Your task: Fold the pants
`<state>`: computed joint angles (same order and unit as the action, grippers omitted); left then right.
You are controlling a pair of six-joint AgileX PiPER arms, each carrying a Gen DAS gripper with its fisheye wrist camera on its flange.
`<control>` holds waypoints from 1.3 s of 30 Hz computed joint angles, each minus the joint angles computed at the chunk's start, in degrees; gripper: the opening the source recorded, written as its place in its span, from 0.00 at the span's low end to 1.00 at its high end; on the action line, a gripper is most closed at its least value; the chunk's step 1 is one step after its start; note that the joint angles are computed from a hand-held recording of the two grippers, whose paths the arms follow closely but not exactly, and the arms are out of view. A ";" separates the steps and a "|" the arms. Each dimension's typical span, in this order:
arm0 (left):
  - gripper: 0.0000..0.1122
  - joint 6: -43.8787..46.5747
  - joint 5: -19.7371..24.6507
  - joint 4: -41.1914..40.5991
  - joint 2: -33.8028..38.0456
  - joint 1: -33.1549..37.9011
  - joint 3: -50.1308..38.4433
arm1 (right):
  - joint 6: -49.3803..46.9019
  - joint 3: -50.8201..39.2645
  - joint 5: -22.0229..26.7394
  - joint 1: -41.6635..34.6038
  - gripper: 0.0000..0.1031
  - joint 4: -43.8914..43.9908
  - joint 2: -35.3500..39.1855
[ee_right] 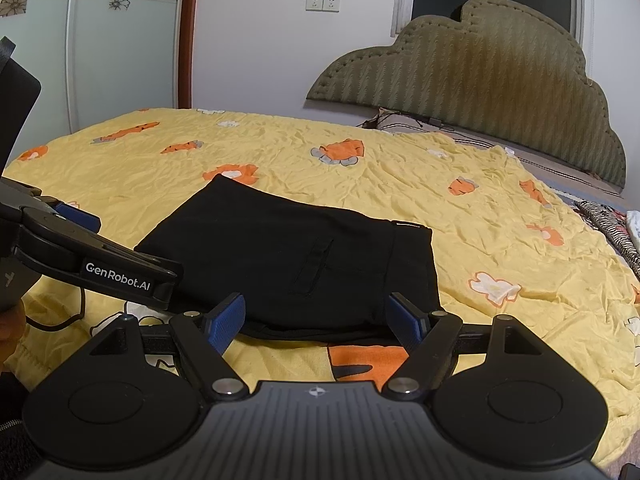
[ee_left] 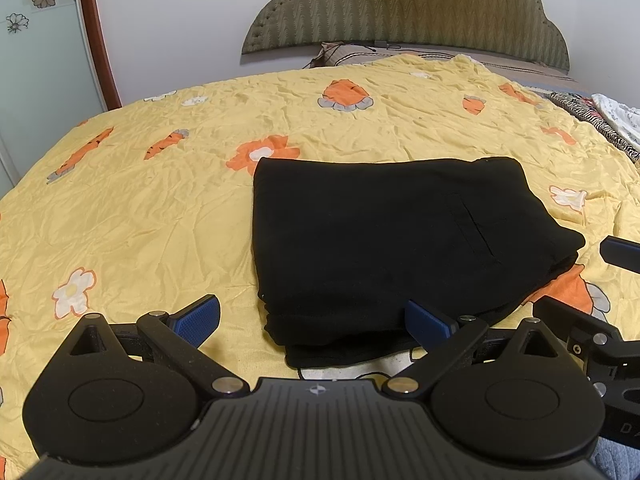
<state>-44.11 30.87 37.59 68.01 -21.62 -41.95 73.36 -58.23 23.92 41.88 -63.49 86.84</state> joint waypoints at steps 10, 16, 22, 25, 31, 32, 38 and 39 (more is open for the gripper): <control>0.90 0.11 0.00 -0.09 -0.03 -0.01 0.01 | -0.12 0.01 0.03 0.00 0.75 0.05 -0.01; 0.90 0.08 -0.01 -0.10 -0.03 -0.02 0.01 | -0.13 0.11 -0.13 -0.03 0.75 0.01 -0.02; 0.90 0.12 0.05 -0.13 0.00 -0.02 -0.02 | -0.34 0.27 -0.30 -0.17 0.75 0.11 -0.06; 0.90 -0.02 0.04 -0.01 -0.04 -0.06 0.00 | -0.56 0.48 -0.70 -0.49 0.75 0.14 -0.18; 0.90 0.24 -0.04 -0.18 0.01 0.09 -0.04 | -0.60 0.38 -0.55 -0.40 0.75 0.19 -0.12; 0.90 0.24 -0.04 -0.18 0.01 0.09 -0.04 | -0.60 0.38 -0.55 -0.40 0.75 0.19 -0.12; 0.90 0.33 -0.01 -0.24 0.03 0.11 -0.09 | -0.75 0.45 -0.61 -0.43 0.75 0.31 -0.17; 0.90 0.33 -0.01 -0.24 0.03 0.11 -0.09 | -0.88 0.47 -0.68 -0.51 0.75 0.34 -0.19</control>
